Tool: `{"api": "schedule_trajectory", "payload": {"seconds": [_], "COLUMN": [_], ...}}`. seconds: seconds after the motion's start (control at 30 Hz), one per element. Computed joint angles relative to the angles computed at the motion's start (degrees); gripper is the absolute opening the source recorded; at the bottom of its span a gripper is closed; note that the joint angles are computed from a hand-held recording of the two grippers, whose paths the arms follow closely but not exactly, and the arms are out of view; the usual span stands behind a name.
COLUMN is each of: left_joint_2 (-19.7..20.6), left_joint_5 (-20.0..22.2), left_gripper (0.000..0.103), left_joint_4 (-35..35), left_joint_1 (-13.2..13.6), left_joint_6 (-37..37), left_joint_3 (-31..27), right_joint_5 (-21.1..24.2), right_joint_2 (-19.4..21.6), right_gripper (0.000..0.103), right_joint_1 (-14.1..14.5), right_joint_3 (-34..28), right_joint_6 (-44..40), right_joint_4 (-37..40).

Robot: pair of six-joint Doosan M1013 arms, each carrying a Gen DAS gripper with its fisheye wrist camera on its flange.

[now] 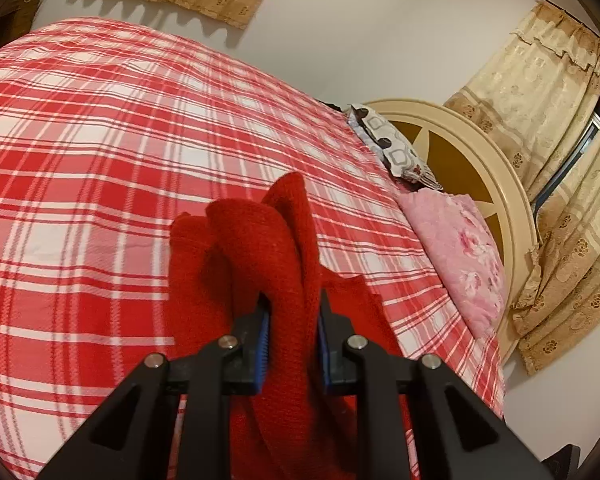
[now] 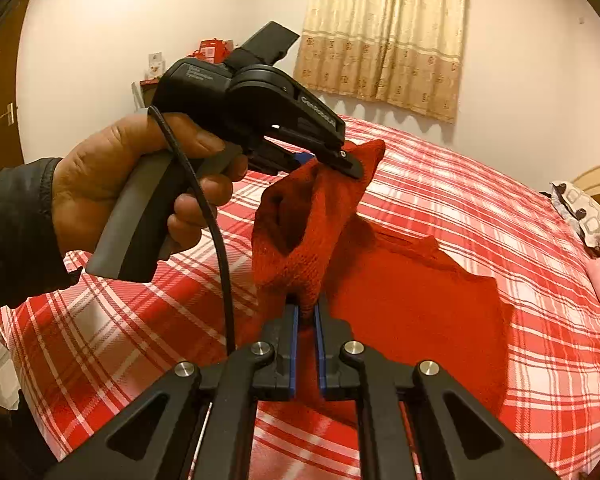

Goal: Fold small clothes

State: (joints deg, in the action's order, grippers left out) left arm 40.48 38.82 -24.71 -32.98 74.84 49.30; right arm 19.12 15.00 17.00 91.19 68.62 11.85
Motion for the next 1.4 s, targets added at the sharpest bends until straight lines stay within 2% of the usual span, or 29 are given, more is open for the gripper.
{"api": "schedule_trajectory", "payload": {"seconds": [0.27, 0.47, 0.57, 0.8, 0.9, 1.4], "left_joint_2": [2.3, 4.9, 6.3, 9.5, 10.8, 18.2], "left_joint_5": [1.7, 4.6, 6.2, 10.5, 12.2, 21.4], "left_gripper": [0.02, 0.02, 0.02, 0.02, 0.02, 0.02], "left_joint_4": [-1.8, -2.1, -2.5, -2.5, -2.0, 6.1], "left_joint_1": [-1.0, -1.8, -2.2, -3.1, -3.5, -6.0], "left_joint_6": [0.7, 1.5, 1.9, 2.0, 1.8, 0.0], "left_joint_3": [-4.6, -9.7, -12.2, -17.6, -19.9, -33.0], "right_joint_5": [-1.1, -1.1, -0.4, 1.5, 1.9, 5.9], "right_joint_2": [-0.7, -1.5, -2.1, -3.2, -3.3, -2.9], "right_gripper": [0.006, 0.006, 0.006, 0.006, 0.006, 0.006], "right_joint_1": [-0.3, -1.6, -3.3, -5.5, -6.1, -9.5], "right_joint_3": [1.1, 2.2, 3.0, 4.6, 4.8, 6.4], "right_joint_6": [3.5, 4.8, 2.1, 2.3, 2.9, 1.3], "right_joint_4": [-0.1, 1.4, 5.1, 7.0, 6.7, 14.3]}}
